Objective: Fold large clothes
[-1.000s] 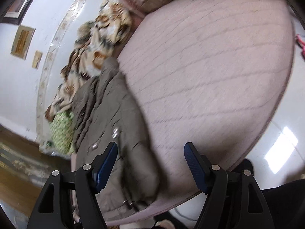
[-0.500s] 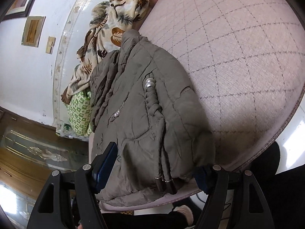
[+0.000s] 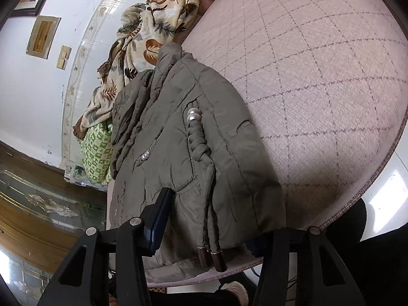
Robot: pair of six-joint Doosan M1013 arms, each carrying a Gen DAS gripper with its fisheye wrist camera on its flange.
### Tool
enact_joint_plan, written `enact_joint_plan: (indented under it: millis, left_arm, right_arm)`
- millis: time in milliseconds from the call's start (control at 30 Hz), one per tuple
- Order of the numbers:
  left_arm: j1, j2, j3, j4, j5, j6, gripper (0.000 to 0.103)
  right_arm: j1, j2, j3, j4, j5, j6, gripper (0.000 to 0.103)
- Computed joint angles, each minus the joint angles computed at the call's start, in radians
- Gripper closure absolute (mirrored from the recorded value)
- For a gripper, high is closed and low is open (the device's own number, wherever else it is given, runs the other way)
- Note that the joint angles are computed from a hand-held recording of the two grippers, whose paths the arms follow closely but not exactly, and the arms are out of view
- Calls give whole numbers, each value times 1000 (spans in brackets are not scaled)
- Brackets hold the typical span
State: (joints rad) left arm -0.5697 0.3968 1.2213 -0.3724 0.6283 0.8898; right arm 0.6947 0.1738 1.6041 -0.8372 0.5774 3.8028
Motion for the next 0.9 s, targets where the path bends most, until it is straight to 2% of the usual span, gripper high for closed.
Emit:
enact_joint_plan:
  millis: [200,300,367,400,433,467,533,600,900]
  left_arm:
    - [9,-2,9,-60,5,31,34]
    - [1,10,-16,-3,13,7,34]
    - [-6,21,-39,43,25,-9,34]
    - [-12,28,-54,78,34,-19,42]
    - [-20,38,-77,122,60,-28,53]
    - [-27,51,-106,163,103,-29,70]
    - [-37,54,-117,219,119,-47,74]
    - [-45,51,-122,269,130,-44,79]
    - [-93,59,-163,513,193,14,80]
  right_arm:
    - [0,5,-9,16,12,-36,40]
    - [3,12,-22,26,35,-70,40]
    - [4,13,-24,19,40,-63,45]
    - [5,14,-27,22,48,-68,53]
    - [6,16,-32,34,60,-87,66]
    - [6,18,-36,36,62,-94,72]
    - [9,15,-35,11,54,-88,78]
    - [16,17,-50,0,82,-127,80]
    - [38,44,-114,-39,186,-280,81]
